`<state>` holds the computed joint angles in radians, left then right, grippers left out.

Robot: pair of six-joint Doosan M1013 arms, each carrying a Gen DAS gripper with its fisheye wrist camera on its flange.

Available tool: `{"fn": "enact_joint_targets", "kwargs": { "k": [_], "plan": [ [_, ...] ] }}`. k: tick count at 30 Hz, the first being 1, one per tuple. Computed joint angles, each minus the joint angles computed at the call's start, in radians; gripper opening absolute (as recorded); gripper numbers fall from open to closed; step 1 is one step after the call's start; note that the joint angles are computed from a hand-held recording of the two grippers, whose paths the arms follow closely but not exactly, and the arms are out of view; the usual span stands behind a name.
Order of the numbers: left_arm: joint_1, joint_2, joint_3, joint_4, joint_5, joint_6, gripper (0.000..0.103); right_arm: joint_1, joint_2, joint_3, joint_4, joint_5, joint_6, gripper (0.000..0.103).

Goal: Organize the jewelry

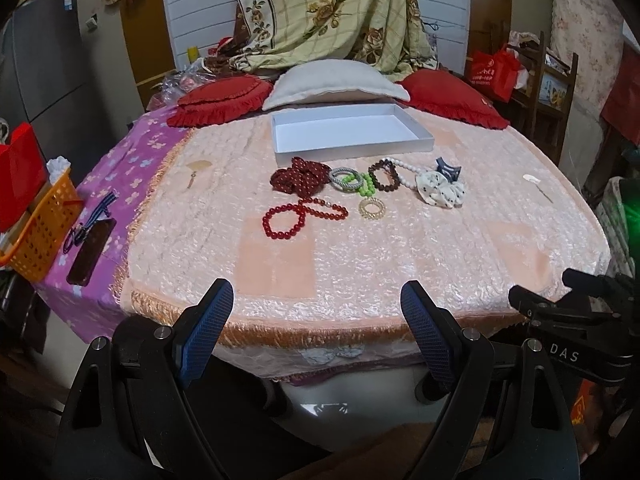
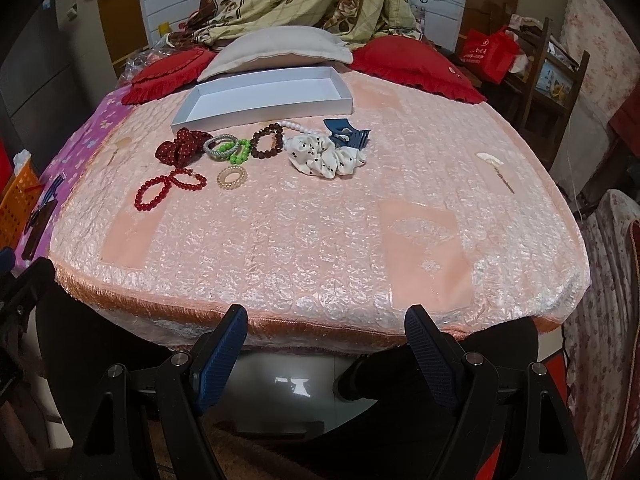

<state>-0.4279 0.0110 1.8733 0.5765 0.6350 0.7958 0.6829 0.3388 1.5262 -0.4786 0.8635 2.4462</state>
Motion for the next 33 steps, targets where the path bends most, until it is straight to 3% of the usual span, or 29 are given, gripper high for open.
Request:
{"fn": "enact_joint_targets", "kwargs": {
  "k": [9, 15, 20, 26, 33],
  "plan": [
    [0.000, 0.005, -0.004, -0.103, -0.025, 0.137, 0.086, 0.020, -0.016, 0.018, -0.128, -0.023, 0.086, 0.079],
    [0.017, 0.010, -0.016, -0.017, -0.003, 0.034, 0.086, 0.022, -0.016, 0.017, -0.146, -0.026, 0.096, 0.079],
    [0.054, 0.030, -0.034, 0.167, 0.052, -0.163, 0.086, 0.019, -0.015, 0.018, -0.146, -0.032, 0.084, 0.079],
    [0.098, 0.032, -0.032, 0.217, 0.070, -0.234, 0.086, 0.027, -0.001, 0.006, -0.214, -0.002, 0.096, 0.079],
    [0.100, 0.034, -0.026, 0.260, 0.054, -0.266, 0.086, 0.024, 0.019, -0.014, -0.262, 0.014, 0.095, 0.079]
  ]
}}
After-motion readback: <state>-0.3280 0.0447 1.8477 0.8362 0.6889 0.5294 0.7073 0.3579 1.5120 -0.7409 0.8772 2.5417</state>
